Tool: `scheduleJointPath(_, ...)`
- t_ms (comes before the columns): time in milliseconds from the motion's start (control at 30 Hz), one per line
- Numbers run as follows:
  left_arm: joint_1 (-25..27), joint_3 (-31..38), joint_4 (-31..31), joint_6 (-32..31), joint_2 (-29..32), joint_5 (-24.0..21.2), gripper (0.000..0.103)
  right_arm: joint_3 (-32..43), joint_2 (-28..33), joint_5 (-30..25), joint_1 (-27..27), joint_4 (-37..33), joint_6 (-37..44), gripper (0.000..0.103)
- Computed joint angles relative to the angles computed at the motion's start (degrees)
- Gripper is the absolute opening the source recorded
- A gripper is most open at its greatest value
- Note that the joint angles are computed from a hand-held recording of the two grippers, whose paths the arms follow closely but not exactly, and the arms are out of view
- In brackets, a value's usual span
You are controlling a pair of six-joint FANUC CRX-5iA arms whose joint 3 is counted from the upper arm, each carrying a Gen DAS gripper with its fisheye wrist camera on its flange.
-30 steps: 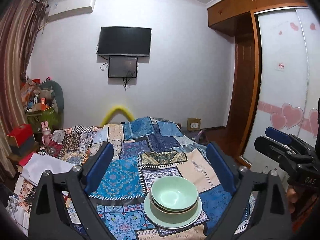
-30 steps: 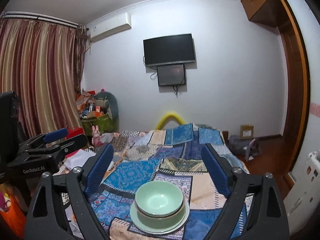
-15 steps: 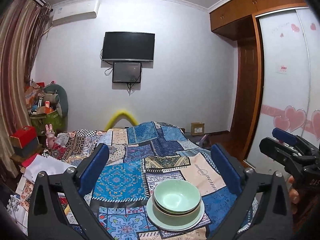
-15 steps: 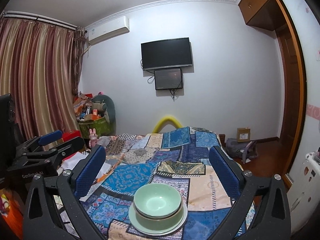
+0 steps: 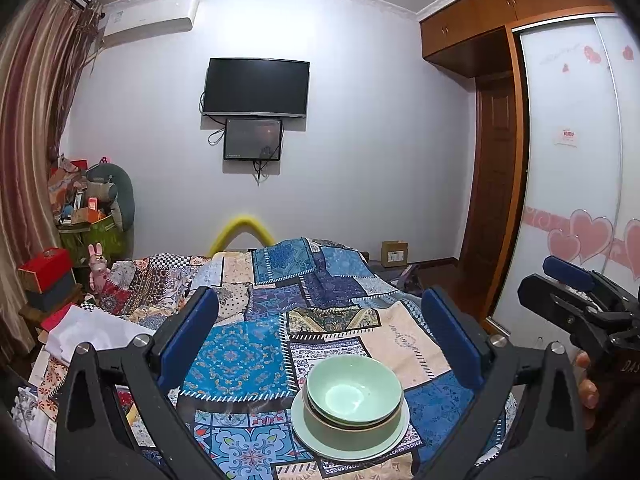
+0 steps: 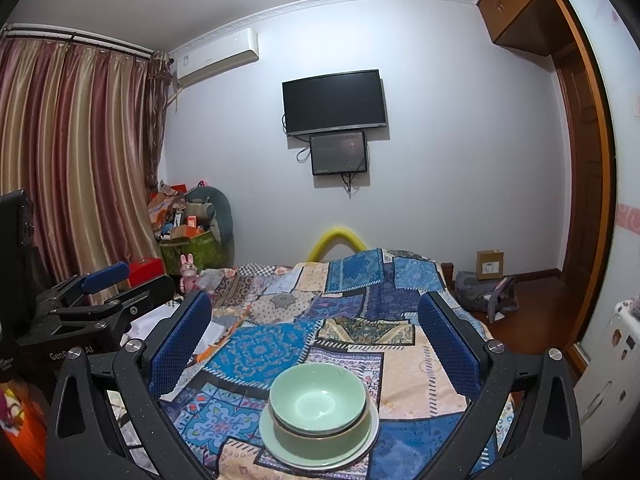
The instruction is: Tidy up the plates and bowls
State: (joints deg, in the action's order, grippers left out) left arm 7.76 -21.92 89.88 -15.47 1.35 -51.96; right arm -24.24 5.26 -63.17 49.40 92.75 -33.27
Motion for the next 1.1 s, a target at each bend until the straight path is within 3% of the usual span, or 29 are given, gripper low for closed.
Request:
scheduleJointPath(733,-0.2,0.6,-0.3,0.4,0.5,0.3,0.103,0.2,-0.2,0.8,-0.1,-0.3,0.4,0.103)
scheduleJointPath(1100,0.7,2.3,-2.5,3.2,1.8,-1.9,0.103,0.2,0.0,0.7,-0.1,-0.3,0.3,0.103)
